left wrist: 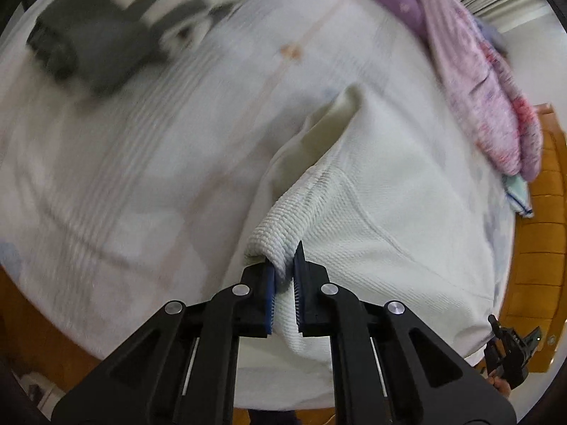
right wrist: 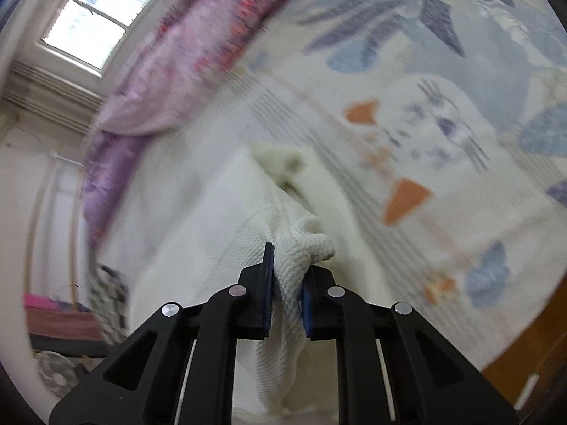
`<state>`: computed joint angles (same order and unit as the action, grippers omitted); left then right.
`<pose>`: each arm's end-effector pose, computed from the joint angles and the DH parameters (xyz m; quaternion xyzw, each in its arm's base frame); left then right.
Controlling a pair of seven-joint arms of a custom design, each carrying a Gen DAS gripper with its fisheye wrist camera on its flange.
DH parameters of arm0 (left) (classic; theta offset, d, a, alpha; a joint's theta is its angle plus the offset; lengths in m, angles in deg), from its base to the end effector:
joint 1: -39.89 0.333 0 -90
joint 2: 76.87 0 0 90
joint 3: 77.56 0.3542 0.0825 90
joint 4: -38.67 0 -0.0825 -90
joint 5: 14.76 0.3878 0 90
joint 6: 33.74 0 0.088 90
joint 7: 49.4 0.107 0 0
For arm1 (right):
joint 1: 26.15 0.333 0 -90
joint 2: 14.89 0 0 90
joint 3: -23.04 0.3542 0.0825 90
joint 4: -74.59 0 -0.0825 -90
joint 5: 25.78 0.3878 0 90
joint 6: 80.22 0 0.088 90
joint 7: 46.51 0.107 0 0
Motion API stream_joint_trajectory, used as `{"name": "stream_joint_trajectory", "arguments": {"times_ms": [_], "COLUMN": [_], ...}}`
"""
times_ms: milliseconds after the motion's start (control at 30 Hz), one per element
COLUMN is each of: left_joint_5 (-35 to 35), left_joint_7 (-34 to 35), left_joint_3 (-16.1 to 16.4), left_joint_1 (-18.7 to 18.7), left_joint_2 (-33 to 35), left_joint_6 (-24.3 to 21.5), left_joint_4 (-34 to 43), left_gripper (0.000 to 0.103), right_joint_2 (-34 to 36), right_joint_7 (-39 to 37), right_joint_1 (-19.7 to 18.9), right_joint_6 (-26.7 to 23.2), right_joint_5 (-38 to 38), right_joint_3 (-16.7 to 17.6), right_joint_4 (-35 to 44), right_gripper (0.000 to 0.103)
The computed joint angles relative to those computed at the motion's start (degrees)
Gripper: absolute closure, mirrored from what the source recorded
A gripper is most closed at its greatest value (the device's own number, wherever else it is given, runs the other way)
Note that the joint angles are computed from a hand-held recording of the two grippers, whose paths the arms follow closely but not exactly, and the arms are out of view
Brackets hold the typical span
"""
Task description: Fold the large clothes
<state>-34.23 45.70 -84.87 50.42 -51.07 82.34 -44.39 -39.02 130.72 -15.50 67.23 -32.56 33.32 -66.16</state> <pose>0.7225 0.0387 0.4799 0.7323 -0.6528 0.1797 0.0721 0.4129 0.1689 0.5397 -0.2384 0.9322 -0.0389 0.2697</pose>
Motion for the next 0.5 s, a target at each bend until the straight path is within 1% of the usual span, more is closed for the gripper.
{"name": "stream_joint_trajectory", "arguments": {"times_ms": [67,100,133,200,233,267,300,367,400,433,467,500], "left_joint_5": [1.4,1.9,2.2,2.2,1.7,1.5,1.3,-0.3,-0.6,-0.8,-0.7,-1.7], "left_joint_7": [-0.6,-1.0,-1.0,-1.2,-0.9,-0.3,0.3,2.4,2.8,2.8,2.3,2.5], "left_joint_3": [0.7,0.8,0.8,0.7,0.4,0.3,0.1,-0.4,-0.4,-0.1,0.3,0.3], "left_joint_1": [-0.5,-0.8,-1.0,-1.0,-0.8,-0.5,-0.3,0.6,0.8,0.8,0.7,1.0], "left_joint_2": [-0.9,-0.7,-0.6,0.0,0.5,0.6,0.7,0.2,-0.4,-1.6,-2.8,-3.9], "left_joint_6": [2.1,2.7,4.3,5.4,5.6,5.4,5.3,5.7,6.1,7.6,9.4,10.7], "left_joint_4": [-3.9,-4.6,-5.8,-6.5,-6.3,-6.2,-6.3,-6.9,-7.5,-9.0,-10.6,-12.1], "left_gripper": [0.095,0.094,0.092,0.088,0.087,0.086,0.085,0.076,0.058,0.038,0.036,0.036], "right_joint_2": [0.0,0.0,0.2,1.4,2.1,2.1,1.5,-0.7,-1.9,-2.7,-2.9,-2.8], "right_joint_7": [1.2,1.8,2.8,3.0,2.6,2.5,2.4,3.2,3.7,3.4,2.9,2.1], "right_joint_1": [0.4,0.7,0.6,0.9,1.4,1.6,1.7,1.4,1.3,1.3,1.1,0.8], "right_joint_6": [-1.3,-0.5,0.6,0.0,-1.2,-2.2,-4.1,-8.6,-10.9,-14.5,-16.2,-16.7], "right_joint_5": [0.7,1.2,1.1,1.2,1.9,2.0,1.6,1.0,0.9,0.6,-0.3,-1.9], "right_joint_3": [0.5,0.4,0.7,0.6,0.1,-0.1,0.0,0.1,0.2,0.1,0.3,0.5], "right_joint_4": [-1.9,-3.2,-4.5,-5.0,-4.7,-4.5,-4.0,-3.2,-2.7,-1.4,-0.4,0.9], "right_gripper": [0.091,0.091,0.091,0.08,0.067,0.059,0.059,0.055,0.055,0.055,0.053,0.053]}}
